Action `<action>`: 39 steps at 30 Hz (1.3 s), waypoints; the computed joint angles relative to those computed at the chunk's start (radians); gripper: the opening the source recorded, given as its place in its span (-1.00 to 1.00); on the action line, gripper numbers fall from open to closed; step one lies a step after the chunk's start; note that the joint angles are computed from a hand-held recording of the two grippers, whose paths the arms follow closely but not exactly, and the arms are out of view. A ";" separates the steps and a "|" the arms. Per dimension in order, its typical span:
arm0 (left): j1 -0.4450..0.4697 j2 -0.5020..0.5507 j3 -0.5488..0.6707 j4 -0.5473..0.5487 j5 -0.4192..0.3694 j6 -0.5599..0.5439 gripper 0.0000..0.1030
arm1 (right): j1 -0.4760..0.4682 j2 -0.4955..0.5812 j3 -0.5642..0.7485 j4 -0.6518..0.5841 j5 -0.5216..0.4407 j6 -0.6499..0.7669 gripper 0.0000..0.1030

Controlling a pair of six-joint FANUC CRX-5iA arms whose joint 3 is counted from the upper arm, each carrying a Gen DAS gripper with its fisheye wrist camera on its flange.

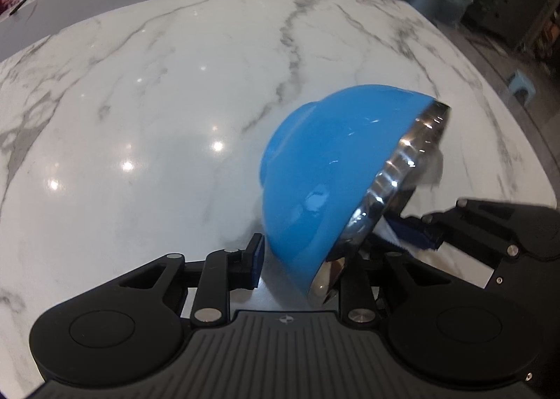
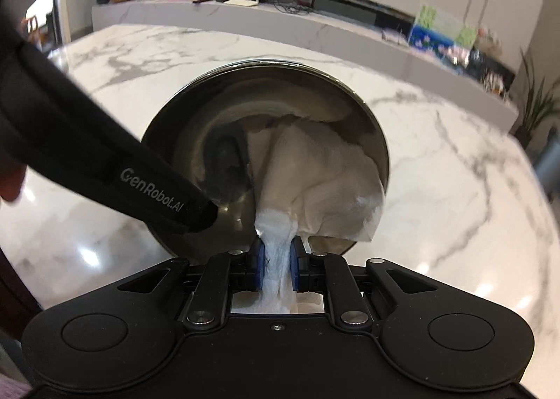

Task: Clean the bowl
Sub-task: 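Keep wiping the bowl interior with the right gripper's cloth while the left gripper holds the bowl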

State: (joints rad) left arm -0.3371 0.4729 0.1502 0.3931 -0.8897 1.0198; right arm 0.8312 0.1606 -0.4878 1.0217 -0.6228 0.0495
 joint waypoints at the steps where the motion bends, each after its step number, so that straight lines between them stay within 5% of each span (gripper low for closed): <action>1: 0.001 -0.005 -0.016 0.016 0.021 0.001 -0.53 | -0.005 -0.006 -0.003 -0.009 0.015 -0.007 -0.76; 10: 0.001 -0.004 -0.041 0.046 0.067 0.008 -0.56 | -0.024 -0.031 -0.011 -0.062 0.090 -0.034 -0.76; 25: -0.013 0.021 0.061 -0.069 -0.052 0.005 -0.58 | 0.042 0.025 0.023 0.022 -0.100 0.050 -0.80; 32: -0.009 -0.017 -0.032 -0.022 0.077 0.006 -0.33 | 0.035 0.007 0.017 -0.018 -0.062 0.006 -0.77; 39: -0.005 -0.024 -0.087 0.065 0.146 -0.036 -0.45 | 0.030 -0.010 0.015 -0.032 -0.034 -0.023 -0.76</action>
